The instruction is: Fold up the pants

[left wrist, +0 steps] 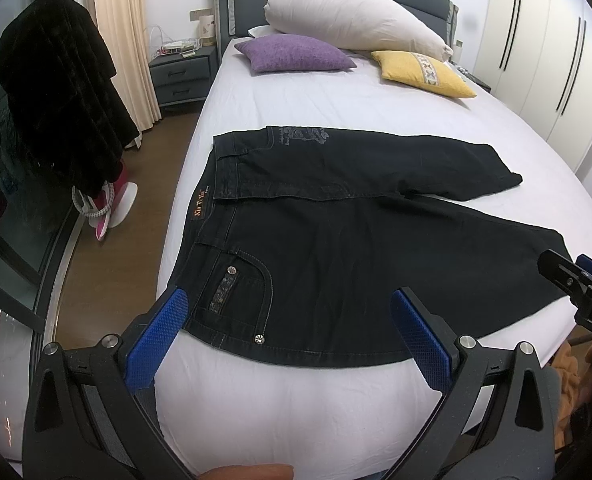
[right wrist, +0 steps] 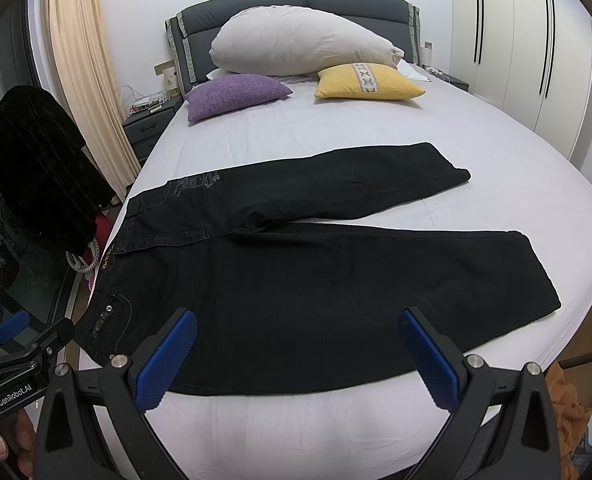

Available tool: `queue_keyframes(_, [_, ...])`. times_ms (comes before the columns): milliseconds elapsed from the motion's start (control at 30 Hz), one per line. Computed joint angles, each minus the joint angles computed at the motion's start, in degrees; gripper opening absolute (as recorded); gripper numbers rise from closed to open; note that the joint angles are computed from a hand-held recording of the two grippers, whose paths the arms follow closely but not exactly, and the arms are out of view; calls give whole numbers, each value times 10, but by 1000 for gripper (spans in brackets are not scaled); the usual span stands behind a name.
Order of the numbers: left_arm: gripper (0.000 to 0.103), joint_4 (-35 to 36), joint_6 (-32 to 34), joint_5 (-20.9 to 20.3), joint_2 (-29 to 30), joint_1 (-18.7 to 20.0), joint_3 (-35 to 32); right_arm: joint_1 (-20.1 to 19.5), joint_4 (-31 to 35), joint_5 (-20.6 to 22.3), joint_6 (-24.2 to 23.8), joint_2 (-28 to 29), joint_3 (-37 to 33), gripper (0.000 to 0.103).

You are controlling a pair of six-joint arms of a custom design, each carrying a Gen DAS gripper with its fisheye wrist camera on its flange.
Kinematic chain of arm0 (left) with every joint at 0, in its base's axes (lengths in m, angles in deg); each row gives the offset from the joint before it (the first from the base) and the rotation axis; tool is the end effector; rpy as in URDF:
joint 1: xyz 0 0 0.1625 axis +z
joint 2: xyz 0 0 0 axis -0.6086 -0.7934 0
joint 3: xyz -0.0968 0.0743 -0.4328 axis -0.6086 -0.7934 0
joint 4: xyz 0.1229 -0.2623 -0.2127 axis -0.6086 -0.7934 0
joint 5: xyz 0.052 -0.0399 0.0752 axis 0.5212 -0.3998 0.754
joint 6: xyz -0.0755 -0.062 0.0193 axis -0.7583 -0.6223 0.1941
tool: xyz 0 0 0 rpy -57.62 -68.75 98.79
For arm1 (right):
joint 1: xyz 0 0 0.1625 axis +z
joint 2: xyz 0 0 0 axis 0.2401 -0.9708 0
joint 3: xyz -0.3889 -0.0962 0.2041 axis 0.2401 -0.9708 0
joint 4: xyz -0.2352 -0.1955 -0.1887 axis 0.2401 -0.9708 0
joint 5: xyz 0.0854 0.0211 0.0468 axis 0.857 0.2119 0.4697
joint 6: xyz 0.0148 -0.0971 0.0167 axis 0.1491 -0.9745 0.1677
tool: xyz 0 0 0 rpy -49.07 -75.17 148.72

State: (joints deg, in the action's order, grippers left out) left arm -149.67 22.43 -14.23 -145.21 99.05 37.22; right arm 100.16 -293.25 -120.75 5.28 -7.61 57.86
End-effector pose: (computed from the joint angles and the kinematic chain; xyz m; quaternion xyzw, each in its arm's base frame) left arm -0.0656 -0.5795 0.4111 0.0184 0.8534 -0.3590 0.3775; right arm 0.2753 -0.4523 0.0817 0.1730 -0.8809 0.3153 0.3077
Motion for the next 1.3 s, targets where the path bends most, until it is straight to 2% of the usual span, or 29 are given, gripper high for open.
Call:
queue_keyframes(1033, [103, -3, 0, -3, -5, 6, 11, -3, -11, 1, 4, 12, 4, 103])
queue_keyframes(1167, [103, -18, 20, -19, -3, 15, 10, -8, -7, 9, 4, 13, 6, 103])
queue_keyframes(1300, [103, -20, 56, -55, 11, 39, -29, -23, 18, 47, -17, 4, -1, 103])
